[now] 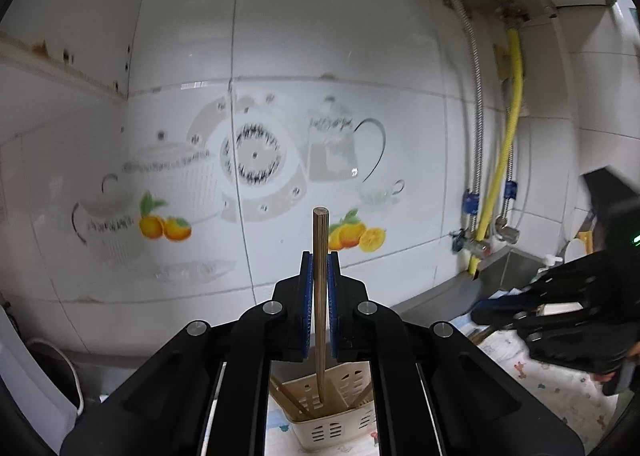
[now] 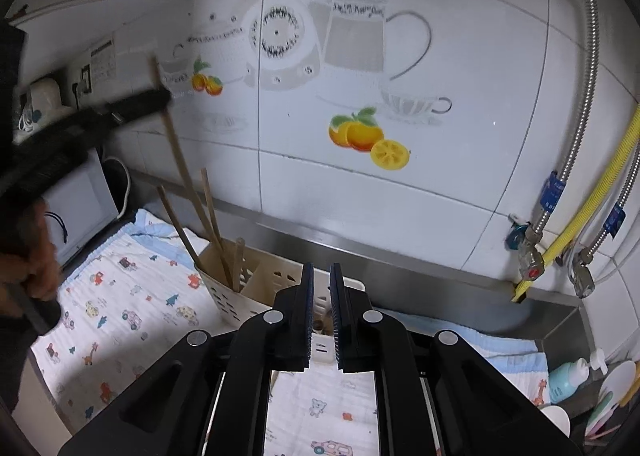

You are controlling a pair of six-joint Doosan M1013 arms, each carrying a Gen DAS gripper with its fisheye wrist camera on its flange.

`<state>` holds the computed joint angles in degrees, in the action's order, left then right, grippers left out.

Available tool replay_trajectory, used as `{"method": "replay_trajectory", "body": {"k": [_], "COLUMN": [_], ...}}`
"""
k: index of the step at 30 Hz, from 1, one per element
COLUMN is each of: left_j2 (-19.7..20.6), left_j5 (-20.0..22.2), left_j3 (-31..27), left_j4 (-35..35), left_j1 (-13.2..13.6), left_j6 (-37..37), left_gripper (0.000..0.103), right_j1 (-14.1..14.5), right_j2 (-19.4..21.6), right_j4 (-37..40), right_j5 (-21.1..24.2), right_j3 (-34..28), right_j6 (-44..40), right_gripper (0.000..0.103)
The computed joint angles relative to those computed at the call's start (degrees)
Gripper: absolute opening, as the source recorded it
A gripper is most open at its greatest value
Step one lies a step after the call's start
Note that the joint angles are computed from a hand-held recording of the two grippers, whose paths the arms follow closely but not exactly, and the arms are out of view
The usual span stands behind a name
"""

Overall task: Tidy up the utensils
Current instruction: 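Insert both chopsticks into the white holder and open both tools, then move both open tools back down to the last chopsticks, then grasp a chopstick with the right tool while the left tool grasps another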

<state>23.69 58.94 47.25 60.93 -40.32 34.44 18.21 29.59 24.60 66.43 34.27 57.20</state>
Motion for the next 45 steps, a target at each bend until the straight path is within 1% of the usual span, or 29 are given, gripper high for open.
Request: {"method": "replay_trajectory", "body": {"k": [4, 7, 11, 13, 16, 17, 19, 23, 25, 28, 31, 34, 37, 38, 39, 43, 45], "left_j2": [-0.21, -0.24, -0.61, -0.99, -1.72, -1.86, -2.31, -4.10, -5.06, -6.63, -7.84, -9.00, -9.76, -10.01, -10.24, -10.91, -11.23], "left_j5": [-0.35, -0.41, -0.41, -0.34, -0.34, -0.13, 0.48, 1.48, 1.70, 1.59, 2.24, 2.20, 2.63, 2.88, 2.86, 3.70, 3.87], "left_j3": [1.04, 1.40, 2.01, 2.55, 3.39, 3.52, 4.17, 7.36, 9.36, 12.72, 15.75, 18.68, 21.09, 21.93, 22.64, 25.16, 26.23], "left_j4": [-2.68, -4.32, -5.14, -4.45, -4.18, -3.92, -3.17, -2.72, -2.61, -3.46, -4.08, -5.48, -6.44, -6.69, -7.13, -9.18, -9.80], "left_j1": [0.88, 1.21, 1.08, 0.70, 0.21, -0.05, -0.72, -2.39, -3.13, -4.05, -4.92, -5.40, -5.86, -6.04, -6.11, -6.54, -6.81], "left_j6": [0.06, 0.71, 0.88, 0.45, -0.39, -0.36, -0.36, -1.60, -2.71, -4.65, -6.82, -9.43, -11.42, -12.28, -13.09, -15.12, -15.91], "left_gripper": [0.005, 0.006, 0.006, 0.006, 0.006, 0.008, 0.008, 0.009, 0.009, 0.010, 0.017, 0.021, 0.029, 0.033, 0.035, 0.036, 0.042], "right_j1": [-0.44, -0.80, -1.25, -1.38, -1.66, -1.63, -1.57, -1.25, -1.36, -1.29, -1.08, -1.15, -0.74, -0.56, -0.40, 0.21, 0.30], "right_j2": [-2.73, -5.31, -8.92, -10.57, -12.77, -13.38, -14.45, -16.39, -16.87, -17.69, -18.51, -18.74, -19.06, -19.08, -19.03, -18.71, -18.44], "right_j4": [2.52, 4.75, 7.22, 7.98, 9.24, 9.12, 8.66, 7.06, 7.13, 6.44, 5.29, 5.39, 4.46, 4.13, 3.87, 2.56, 2.35], "right_j5": [-2.58, -4.44, -6.03, -7.14, -7.28, -7.58, -8.07, -8.73, -7.85, -8.22, -9.37, -9.03, -9.81, -10.06, -10.30, -11.17, -11.11], "right_j3": [4.43, 8.86, 15.53, 18.69, 23.44, 24.81, 27.44, 33.22, 35.46, 38.38, 41.09, 42.75, 44.31, 44.72, 44.92, 45.66, 45.67], "right_j6": [-2.37, -4.68, -7.06, -8.10, -8.98, -9.14, -9.12, -8.38, -7.32, -6.29, -4.90, -3.60, -2.72, -2.34, -1.97, -0.45, 0.04], "right_gripper": [0.011, 0.015, 0.015, 0.015, 0.015, 0.015, 0.015, 0.015, 0.015, 0.015, 0.015, 0.015, 0.015, 0.015, 0.015, 0.015, 0.015]}}
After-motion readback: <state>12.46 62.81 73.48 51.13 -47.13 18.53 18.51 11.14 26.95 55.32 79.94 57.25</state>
